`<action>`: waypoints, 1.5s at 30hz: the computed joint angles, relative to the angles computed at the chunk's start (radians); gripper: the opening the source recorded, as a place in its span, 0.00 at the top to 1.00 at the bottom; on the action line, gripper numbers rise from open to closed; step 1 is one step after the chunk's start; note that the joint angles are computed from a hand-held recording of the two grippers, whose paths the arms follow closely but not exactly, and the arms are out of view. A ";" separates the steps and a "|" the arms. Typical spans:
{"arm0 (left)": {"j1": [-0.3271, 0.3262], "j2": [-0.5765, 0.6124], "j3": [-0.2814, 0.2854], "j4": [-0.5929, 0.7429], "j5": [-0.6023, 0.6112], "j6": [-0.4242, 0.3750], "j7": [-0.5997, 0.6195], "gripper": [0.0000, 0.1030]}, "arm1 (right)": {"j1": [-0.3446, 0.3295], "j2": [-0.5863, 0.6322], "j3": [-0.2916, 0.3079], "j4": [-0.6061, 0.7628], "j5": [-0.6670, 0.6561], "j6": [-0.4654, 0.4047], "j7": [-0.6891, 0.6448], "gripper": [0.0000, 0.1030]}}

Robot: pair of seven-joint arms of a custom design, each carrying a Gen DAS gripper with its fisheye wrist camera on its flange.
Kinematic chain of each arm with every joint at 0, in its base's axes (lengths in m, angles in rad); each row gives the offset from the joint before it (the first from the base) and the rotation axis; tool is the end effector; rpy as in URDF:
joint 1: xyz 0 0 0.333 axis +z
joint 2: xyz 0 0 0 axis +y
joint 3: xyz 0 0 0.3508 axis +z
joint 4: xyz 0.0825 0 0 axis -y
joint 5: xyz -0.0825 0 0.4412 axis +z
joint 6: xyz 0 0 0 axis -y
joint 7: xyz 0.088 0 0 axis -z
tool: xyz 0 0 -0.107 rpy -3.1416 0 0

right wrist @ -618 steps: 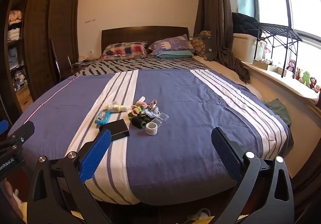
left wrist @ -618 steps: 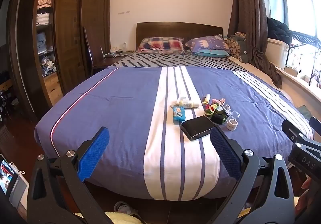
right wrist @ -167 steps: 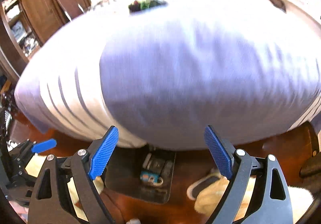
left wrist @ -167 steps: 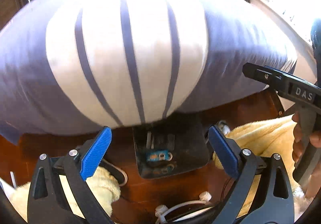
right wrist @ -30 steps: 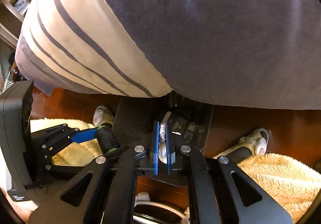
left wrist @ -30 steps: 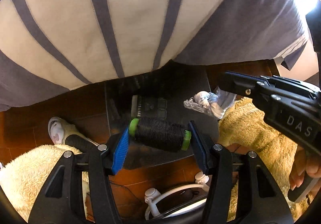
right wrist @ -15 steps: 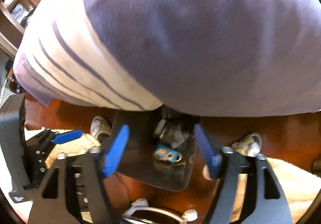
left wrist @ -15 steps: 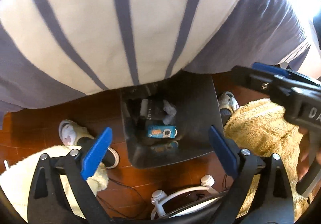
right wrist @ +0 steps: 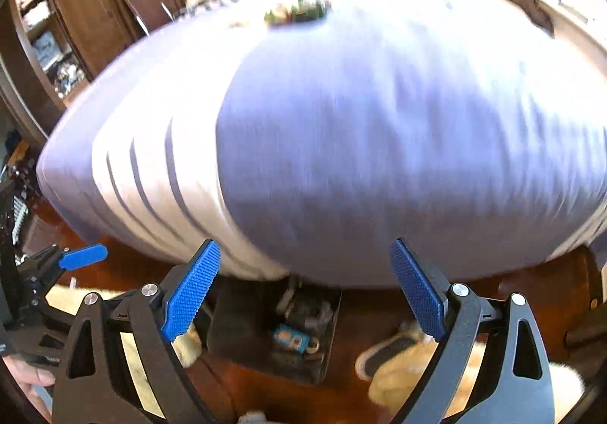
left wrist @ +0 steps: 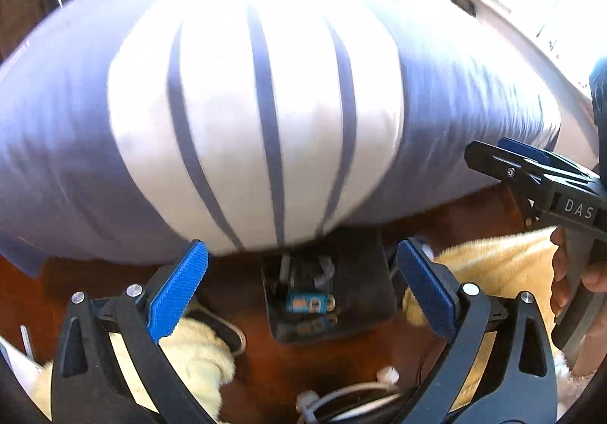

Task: Collect trash
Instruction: 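Raise both open grippers back over the bed items, then grasp the pink-green pipe cleaner with the right gripper while the left grasps the yellow-capped lotion bottle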

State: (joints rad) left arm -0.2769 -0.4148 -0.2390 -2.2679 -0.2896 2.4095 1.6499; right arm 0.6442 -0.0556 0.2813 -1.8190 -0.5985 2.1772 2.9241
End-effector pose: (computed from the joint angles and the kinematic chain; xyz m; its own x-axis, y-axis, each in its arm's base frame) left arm 0.4401 -0.2686 0.5927 -0.4579 -0.8779 0.1401 -0.7884 0.3283 -0.5202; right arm 0.3968 0.4988 0.6271 -0.1182 -0.9785 -0.1689 -0.7620 0.1984 -0.6164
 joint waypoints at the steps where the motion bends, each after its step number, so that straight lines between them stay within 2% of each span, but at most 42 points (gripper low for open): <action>1: 0.004 0.003 0.002 0.014 0.003 0.007 0.001 0.08 | -0.003 -0.002 -0.002 0.011 -0.013 -0.008 -0.008 0.10; 6: 0.041 0.078 -0.009 0.121 0.061 0.046 -0.030 0.08 | -0.027 0.034 -0.024 0.104 -0.081 -0.046 -0.059 0.09; 12: 0.065 0.218 -0.008 0.286 0.130 0.053 -0.065 0.08 | -0.054 0.100 -0.065 0.199 -0.081 -0.037 -0.126 0.09; 21: 0.046 0.428 0.001 0.515 0.187 0.032 -0.065 0.08 | -0.052 0.258 -0.131 0.405 -0.075 -0.022 -0.224 0.10; 23: 0.040 0.463 0.006 0.555 0.209 0.028 -0.074 0.08 | -0.050 0.297 -0.148 0.454 -0.062 -0.006 -0.252 0.16; 25: 0.035 0.507 0.012 0.610 0.231 0.019 -0.078 0.08 | -0.055 0.333 -0.162 0.498 -0.025 0.022 -0.277 0.37; 28: 0.025 0.569 0.026 0.691 0.270 0.007 -0.099 0.08 | -0.058 0.396 -0.179 0.580 0.026 0.050 -0.320 0.49; 30: 0.020 0.596 0.033 0.726 0.285 0.000 -0.104 0.08 | -0.047 0.450 -0.196 0.655 0.045 0.030 -0.354 0.51; 32: 0.018 0.620 0.036 0.756 0.283 -0.006 -0.096 0.08 | -0.031 0.531 -0.216 0.779 0.070 -0.050 -0.390 0.51; 35: 0.015 0.641 0.039 0.779 0.280 -0.007 -0.091 0.08 | -0.009 0.589 -0.254 0.863 0.085 -0.103 -0.399 0.51; 36: 0.014 0.648 0.039 0.785 0.275 -0.009 -0.086 0.08 | -0.001 0.603 -0.266 0.883 0.082 -0.108 -0.400 0.51; 39: 0.010 0.667 0.042 0.806 0.276 -0.016 -0.083 0.08 | 0.014 0.646 -0.288 0.939 0.081 -0.124 -0.427 0.61; 42: 0.005 0.690 0.045 0.835 0.277 -0.024 -0.084 0.08 | 0.024 0.675 -0.303 0.984 0.085 -0.143 -0.462 0.66; 45: 0.002 0.712 0.048 0.863 0.275 -0.029 -0.088 0.08 | 0.020 0.646 -0.307 0.934 0.093 -0.096 -0.459 0.70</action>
State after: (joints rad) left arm -0.2748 0.2973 -0.1910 -1.4048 -0.0149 2.3806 1.5620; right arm 0.6646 0.5901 -0.0261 -0.8855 -0.5055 2.0812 2.4648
